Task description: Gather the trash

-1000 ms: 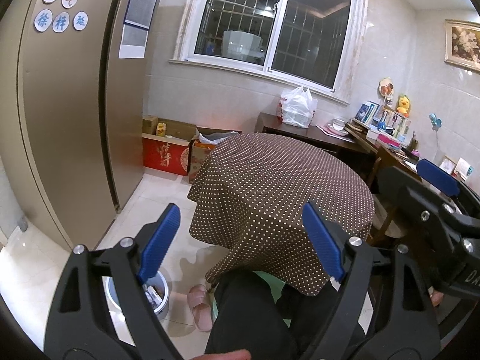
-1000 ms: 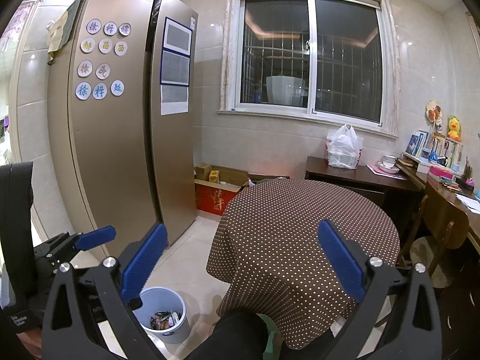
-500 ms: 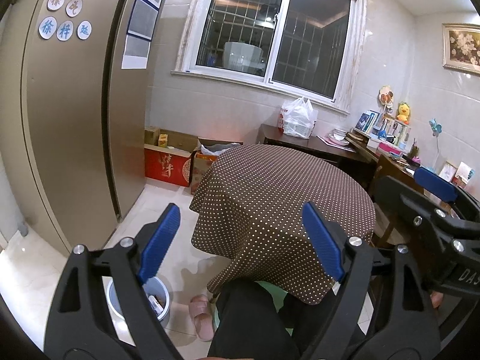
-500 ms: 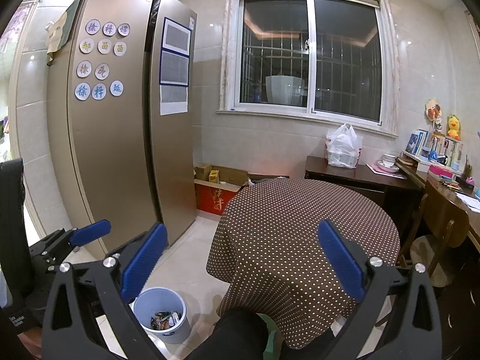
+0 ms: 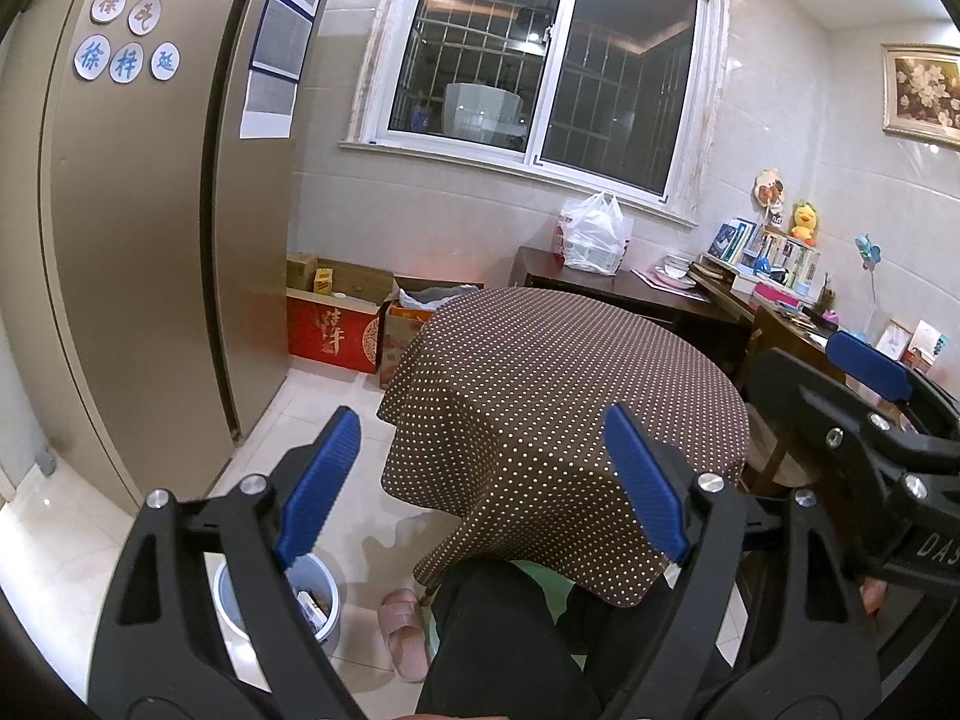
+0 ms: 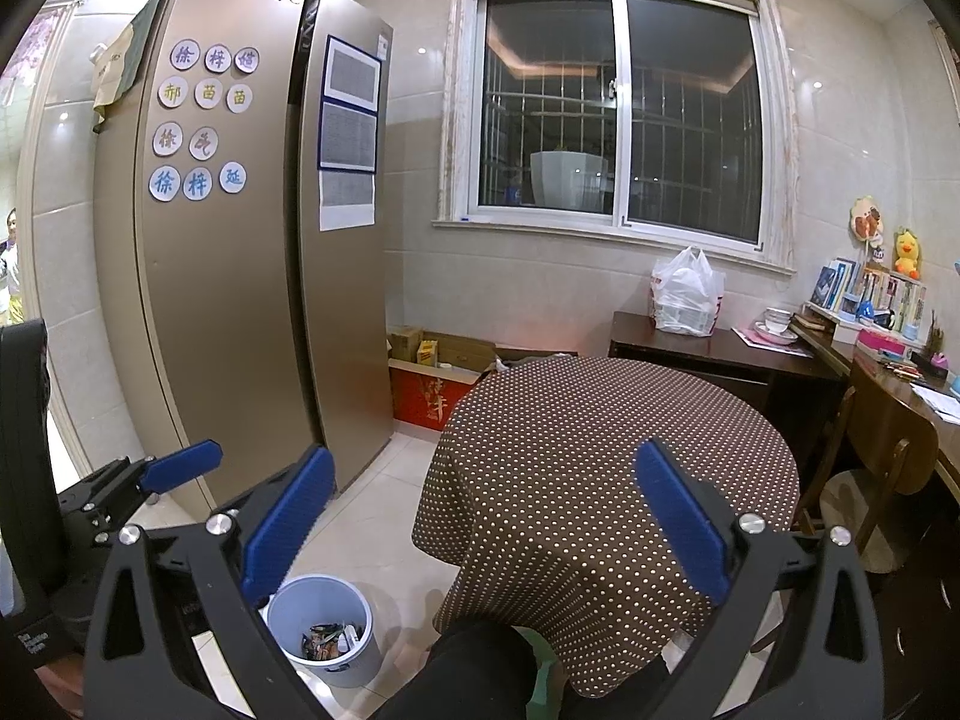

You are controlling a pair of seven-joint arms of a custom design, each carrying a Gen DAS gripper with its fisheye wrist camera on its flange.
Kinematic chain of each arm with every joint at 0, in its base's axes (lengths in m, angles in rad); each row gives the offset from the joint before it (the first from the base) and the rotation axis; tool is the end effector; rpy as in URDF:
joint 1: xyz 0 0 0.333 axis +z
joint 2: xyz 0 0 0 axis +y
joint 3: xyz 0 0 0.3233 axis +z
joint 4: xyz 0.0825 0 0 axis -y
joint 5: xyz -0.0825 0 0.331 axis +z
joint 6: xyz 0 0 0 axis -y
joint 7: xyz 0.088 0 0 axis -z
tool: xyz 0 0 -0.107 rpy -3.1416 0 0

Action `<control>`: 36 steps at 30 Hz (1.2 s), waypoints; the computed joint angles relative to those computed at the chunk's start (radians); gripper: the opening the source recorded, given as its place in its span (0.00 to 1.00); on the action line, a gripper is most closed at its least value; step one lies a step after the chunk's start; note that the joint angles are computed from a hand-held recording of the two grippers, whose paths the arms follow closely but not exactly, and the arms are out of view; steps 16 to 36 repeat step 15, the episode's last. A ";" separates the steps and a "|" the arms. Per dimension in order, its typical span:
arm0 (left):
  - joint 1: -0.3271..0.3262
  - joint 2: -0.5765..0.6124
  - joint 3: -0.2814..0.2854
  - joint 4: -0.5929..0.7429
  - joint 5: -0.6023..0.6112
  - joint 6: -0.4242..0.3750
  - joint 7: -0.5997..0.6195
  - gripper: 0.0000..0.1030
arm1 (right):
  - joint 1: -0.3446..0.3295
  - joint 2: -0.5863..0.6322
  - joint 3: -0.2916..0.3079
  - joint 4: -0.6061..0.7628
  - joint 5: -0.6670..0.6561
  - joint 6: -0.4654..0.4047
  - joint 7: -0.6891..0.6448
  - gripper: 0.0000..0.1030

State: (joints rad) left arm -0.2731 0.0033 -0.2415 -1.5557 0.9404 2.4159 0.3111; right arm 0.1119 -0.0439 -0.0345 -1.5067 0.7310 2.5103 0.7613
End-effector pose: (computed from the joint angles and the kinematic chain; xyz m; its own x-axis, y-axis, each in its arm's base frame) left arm 0.4827 -0.2678 0.7411 0.1763 -0.9676 0.1806 -0.3530 -0.2334 -0.9060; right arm 0.5242 0.0347 0.7980 0.4962 -0.8680 0.0194 -0.2943 -0.1891 -0.9368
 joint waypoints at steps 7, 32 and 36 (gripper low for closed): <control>-0.001 0.003 -0.001 0.003 -0.012 -0.008 0.010 0.80 | -0.002 0.003 -0.001 0.003 0.000 -0.004 0.001 0.96; -0.015 0.038 0.003 0.041 -0.068 -0.079 0.045 0.80 | -0.011 0.027 -0.002 0.025 -0.015 -0.021 0.016 0.96; -0.015 0.038 0.003 0.041 -0.068 -0.079 0.045 0.80 | -0.011 0.027 -0.002 0.025 -0.015 -0.021 0.016 0.96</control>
